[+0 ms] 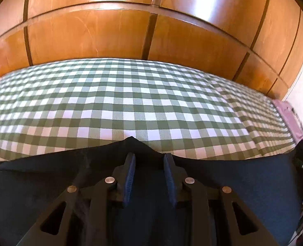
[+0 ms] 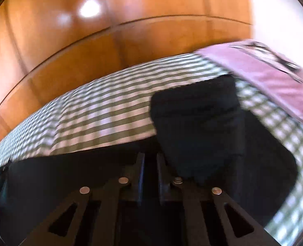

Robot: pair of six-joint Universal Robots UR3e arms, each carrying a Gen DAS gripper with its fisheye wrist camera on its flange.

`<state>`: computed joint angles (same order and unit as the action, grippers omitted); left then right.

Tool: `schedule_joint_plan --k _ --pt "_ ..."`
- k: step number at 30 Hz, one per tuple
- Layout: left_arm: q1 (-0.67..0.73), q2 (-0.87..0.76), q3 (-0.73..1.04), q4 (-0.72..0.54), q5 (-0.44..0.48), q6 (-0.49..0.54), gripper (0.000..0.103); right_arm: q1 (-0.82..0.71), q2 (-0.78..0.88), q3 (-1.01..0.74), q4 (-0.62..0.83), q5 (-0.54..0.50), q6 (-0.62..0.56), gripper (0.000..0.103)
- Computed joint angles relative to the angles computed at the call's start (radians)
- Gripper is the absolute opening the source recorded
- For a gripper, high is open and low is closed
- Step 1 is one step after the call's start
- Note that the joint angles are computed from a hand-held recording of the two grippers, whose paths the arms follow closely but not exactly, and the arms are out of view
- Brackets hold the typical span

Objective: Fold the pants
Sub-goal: 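Grasp the trouser leg end with the right tool while the left tool pins the fabric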

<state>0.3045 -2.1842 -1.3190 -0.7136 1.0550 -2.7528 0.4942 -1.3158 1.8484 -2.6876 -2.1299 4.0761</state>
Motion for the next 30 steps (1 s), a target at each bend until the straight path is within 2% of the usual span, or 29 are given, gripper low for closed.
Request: schedule_joint_plan --k 2,4,5,7,8,10,12,13,14,15,16,18,21,23,24,27,30 --pt "0.015 0.003 -0.011 -0.001 -0.025 0.002 0.03 0.013 -0.069 0.084 0.0 -0.039 0.094 0.01" --pt "0.014 0.001 -0.008 -0.001 -0.029 -0.001 0.03 0.012 -0.153 0.205 -0.072 -0.047 0.162 0.01" --pt "0.013 -0.001 -0.006 -0.001 -0.03 -0.002 0.03 0.017 -0.204 0.264 -0.078 -0.062 0.215 0.014" --pt "0.011 -0.001 -0.006 -0.003 -0.033 -0.003 0.03 0.026 -0.294 0.34 -0.028 -0.095 0.309 0.017" --pt "0.014 0.004 -0.006 -0.013 -0.039 -0.002 0.031 0.024 -0.348 0.394 -0.028 -0.097 0.345 0.02" --pt "0.018 0.02 -0.007 -0.036 -0.043 -0.014 0.032 0.011 -0.437 0.491 -0.074 -0.077 0.375 0.02" --pt "0.037 0.08 -0.075 -0.013 -0.053 -0.033 0.035 0.01 -0.502 0.518 -0.032 -0.082 0.4 0.02" --pt "0.046 0.106 -0.11 0.004 -0.064 -0.039 0.037 0.025 -0.52 0.501 0.036 -0.103 0.428 0.02" --pt "0.061 0.142 -0.159 0.021 -0.091 -0.039 0.038 0.039 -0.533 0.466 0.141 -0.13 0.471 0.03" --pt "0.08 0.185 -0.217 0.029 -0.128 -0.027 0.038 0.051 -0.548 0.456 0.205 -0.158 0.519 0.051" --pt "0.09 0.214 -0.254 0.029 -0.144 -0.016 0.038 0.051 -0.575 0.483 0.185 -0.171 0.543 0.059" --pt "0.11 0.298 -0.367 0.057 -0.17 0.032 0.039 0.024 -0.638 0.619 -0.046 -0.141 0.505 0.06" --pt "0.106 0.376 -0.485 0.102 -0.162 0.091 0.039 -0.052 -0.659 0.723 -0.289 -0.023 0.383 0.06" --pt "0.098 0.408 -0.54 0.103 -0.153 0.144 0.039 -0.086 -0.612 0.729 -0.384 0.038 0.337 0.06" --pt "0.092 0.417 -0.561 0.107 -0.142 0.159 0.04 -0.129 -0.6 0.744 -0.425 0.101 0.307 0.059" --pt "0.088 0.426 -0.622 0.162 -0.127 0.161 0.042 -0.203 -0.536 0.766 -0.52 0.198 0.303 0.057" --pt "0.105 0.424 -0.625 0.144 -0.156 0.155 0.045 -0.17 -0.476 0.766 -0.585 0.169 0.349 0.057"
